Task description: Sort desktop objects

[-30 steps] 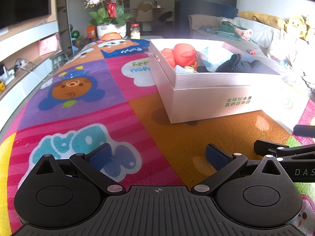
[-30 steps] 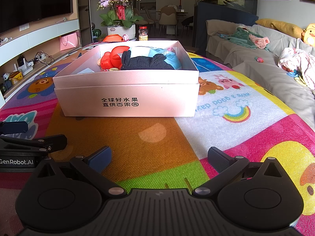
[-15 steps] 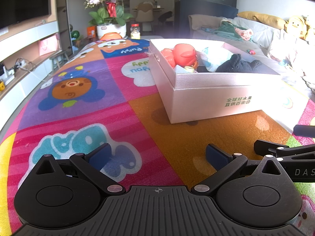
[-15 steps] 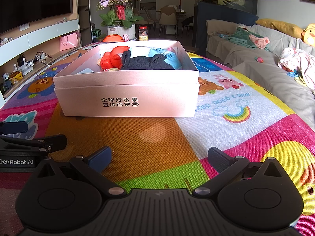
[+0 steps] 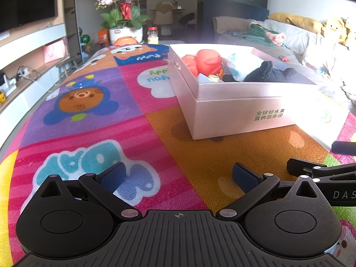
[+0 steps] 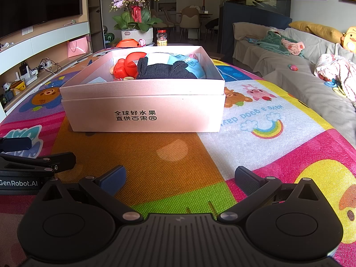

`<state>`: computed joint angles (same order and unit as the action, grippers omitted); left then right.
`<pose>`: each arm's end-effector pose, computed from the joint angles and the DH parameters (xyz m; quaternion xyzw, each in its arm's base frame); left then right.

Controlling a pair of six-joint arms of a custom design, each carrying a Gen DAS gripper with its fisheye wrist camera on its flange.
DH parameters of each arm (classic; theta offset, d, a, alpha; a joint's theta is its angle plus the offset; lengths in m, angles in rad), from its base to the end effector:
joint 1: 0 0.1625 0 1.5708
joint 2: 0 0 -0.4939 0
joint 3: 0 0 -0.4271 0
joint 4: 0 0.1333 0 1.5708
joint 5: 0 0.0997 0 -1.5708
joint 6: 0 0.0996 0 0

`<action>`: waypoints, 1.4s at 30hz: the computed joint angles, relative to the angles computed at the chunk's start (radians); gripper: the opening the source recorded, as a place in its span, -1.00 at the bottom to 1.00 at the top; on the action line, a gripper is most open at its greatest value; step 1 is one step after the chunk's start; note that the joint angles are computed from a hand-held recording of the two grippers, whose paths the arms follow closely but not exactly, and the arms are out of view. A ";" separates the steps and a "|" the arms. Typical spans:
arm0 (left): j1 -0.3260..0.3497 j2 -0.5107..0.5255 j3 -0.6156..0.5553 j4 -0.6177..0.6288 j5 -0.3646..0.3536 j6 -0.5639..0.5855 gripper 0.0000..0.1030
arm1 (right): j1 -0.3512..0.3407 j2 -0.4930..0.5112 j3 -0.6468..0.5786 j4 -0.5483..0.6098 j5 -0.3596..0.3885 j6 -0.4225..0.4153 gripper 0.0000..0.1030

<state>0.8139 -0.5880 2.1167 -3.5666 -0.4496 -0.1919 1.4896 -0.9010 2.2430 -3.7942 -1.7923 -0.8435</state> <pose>-0.2069 -0.5438 0.0160 0.1115 0.8256 -0.4106 0.3706 0.0671 -0.5491 0.1488 0.2906 -0.8519 0.3349 0.2786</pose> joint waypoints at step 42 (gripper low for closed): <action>0.000 -0.027 0.000 0.092 -0.016 -0.061 1.00 | 0.000 -0.001 0.001 0.001 0.002 0.002 1.00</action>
<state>0.8139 -0.6155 2.1166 -3.4744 -0.4655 -0.2532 1.4891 -0.9019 2.2442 -3.7929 -1.7905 -0.8420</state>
